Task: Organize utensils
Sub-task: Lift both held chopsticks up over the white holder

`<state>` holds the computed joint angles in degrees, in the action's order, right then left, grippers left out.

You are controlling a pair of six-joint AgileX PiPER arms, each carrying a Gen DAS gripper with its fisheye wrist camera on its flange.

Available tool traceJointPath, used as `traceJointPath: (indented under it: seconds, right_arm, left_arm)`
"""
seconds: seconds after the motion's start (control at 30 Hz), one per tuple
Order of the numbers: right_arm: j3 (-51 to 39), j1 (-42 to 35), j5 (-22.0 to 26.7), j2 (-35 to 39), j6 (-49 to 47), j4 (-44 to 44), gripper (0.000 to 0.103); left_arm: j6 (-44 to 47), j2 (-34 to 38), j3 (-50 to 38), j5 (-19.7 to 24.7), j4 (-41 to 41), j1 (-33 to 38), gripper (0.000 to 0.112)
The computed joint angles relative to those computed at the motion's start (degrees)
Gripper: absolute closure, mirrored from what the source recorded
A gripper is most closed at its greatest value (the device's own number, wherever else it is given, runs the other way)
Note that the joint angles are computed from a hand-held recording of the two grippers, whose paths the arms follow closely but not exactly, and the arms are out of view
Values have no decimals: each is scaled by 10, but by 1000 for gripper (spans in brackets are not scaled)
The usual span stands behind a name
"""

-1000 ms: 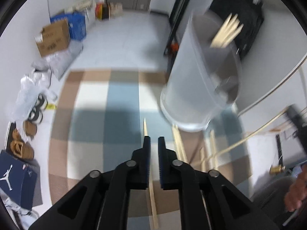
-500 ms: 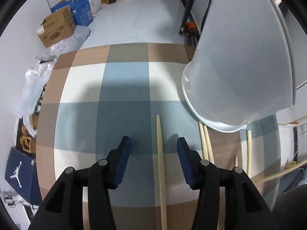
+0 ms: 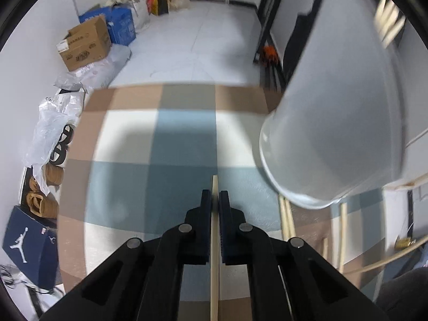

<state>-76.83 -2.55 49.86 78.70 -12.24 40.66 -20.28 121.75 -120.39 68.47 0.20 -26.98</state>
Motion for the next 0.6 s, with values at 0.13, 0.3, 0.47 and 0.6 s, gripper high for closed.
traceJointPath:
  seconds: [0.13,0.3,0.47,0.6]
  right_arm:
    - [-16,11,3,-1,7,-16,98]
    - [-43,26,6,2,17,-27,98]
    - [-81,44,8,8,31,-44,98]
    - [-129,59,17,26,49,-67,98]
  left_arm:
    - [-18,-76,64,-68,-3,8,111]
    - [-37,-154,106,-119,6,-2,111]
    - [-29,-175,90,-146,26,-21,111]
    - [5,-179,80,-155,32,-24,111]
